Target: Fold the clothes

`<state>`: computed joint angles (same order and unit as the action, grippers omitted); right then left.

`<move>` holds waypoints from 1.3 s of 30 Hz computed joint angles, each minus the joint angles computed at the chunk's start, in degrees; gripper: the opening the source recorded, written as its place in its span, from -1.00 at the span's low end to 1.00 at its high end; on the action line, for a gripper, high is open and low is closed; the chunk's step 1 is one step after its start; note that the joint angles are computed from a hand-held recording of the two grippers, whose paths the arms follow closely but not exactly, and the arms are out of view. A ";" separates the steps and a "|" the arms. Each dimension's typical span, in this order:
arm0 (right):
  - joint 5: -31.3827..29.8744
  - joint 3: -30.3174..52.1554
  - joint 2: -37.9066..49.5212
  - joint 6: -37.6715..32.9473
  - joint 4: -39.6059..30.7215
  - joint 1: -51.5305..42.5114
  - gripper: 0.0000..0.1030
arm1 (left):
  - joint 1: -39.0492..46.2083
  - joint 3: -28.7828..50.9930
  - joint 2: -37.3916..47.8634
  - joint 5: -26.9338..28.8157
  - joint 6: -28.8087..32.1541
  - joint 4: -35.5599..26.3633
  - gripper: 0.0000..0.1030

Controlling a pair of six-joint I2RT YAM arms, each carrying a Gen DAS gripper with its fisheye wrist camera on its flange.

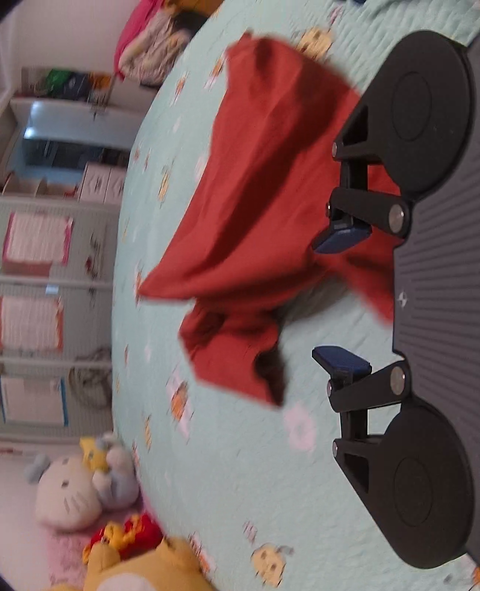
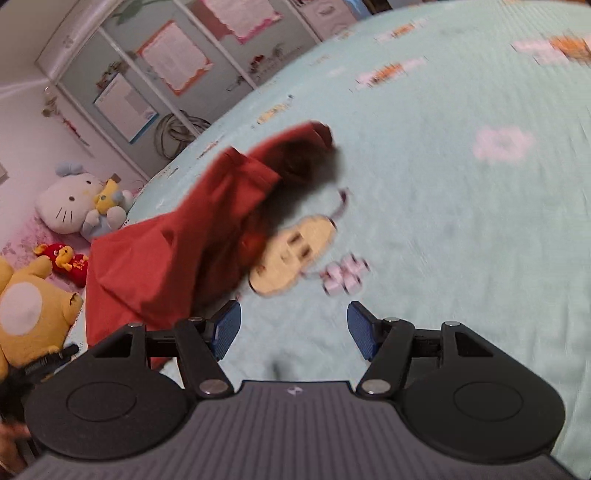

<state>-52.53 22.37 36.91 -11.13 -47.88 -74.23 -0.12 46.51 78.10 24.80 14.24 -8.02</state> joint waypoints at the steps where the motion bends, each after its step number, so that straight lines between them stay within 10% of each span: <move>1: -0.48 -0.24 -0.29 0.04 -0.36 -0.63 0.25 | -0.83 -0.10 0.36 0.66 -0.19 -0.33 0.36; 5: 2.32 0.54 -1.33 13.93 10.83 7.12 0.25 | -4.46 4.72 8.29 -0.75 -2.10 -2.07 0.34; 8: 8.23 3.21 3.11 23.71 24.38 16.29 0.25 | -3.85 12.46 15.62 4.49 0.12 -12.56 -0.88; 11: 16.79 8.89 13.41 27.68 38.24 25.45 0.31 | -0.35 21.03 20.87 13.88 7.26 -29.29 -0.90; 15: 23.77 22.60 33.07 25.80 45.30 34.58 0.40 | 6.17 29.74 24.47 18.27 31.37 -57.48 -0.90; 21: 27.99 45.85 59.95 16.16 40.08 46.14 0.41 | 14.08 36.83 28.51 12.28 39.93 -68.81 -0.88; 28: 30.29 64.29 79.37 4.75 29.95 54.11 0.42 | 20.46 47.64 31.70 15.22 25.22 -63.79 -0.62; 32: 31.40 54.20 76.63 1.78 40.24 55.64 0.55 | 20.68 49.33 30.57 11.13 5.79 -51.21 -0.52; 34: 31.50 48.74 74.84 2.20 47.98 55.74 0.13 | 18.44 49.30 29.90 9.40 -1.18 -44.72 -0.52; 36: 29.37 44.97 72.47 3.72 52.75 55.05 -0.98 | 15.54 48.54 29.15 7.14 -7.15 -37.53 -0.52; 39: 23.38 36.82 65.15 3.05 59.68 53.68 -0.98 | 10.25 49.07 29.54 4.73 -14.21 -29.49 -0.48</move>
<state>-29.15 59.19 102.06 -8.08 11.79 -20.55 10.13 95.59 107.63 29.54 0.03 -37.51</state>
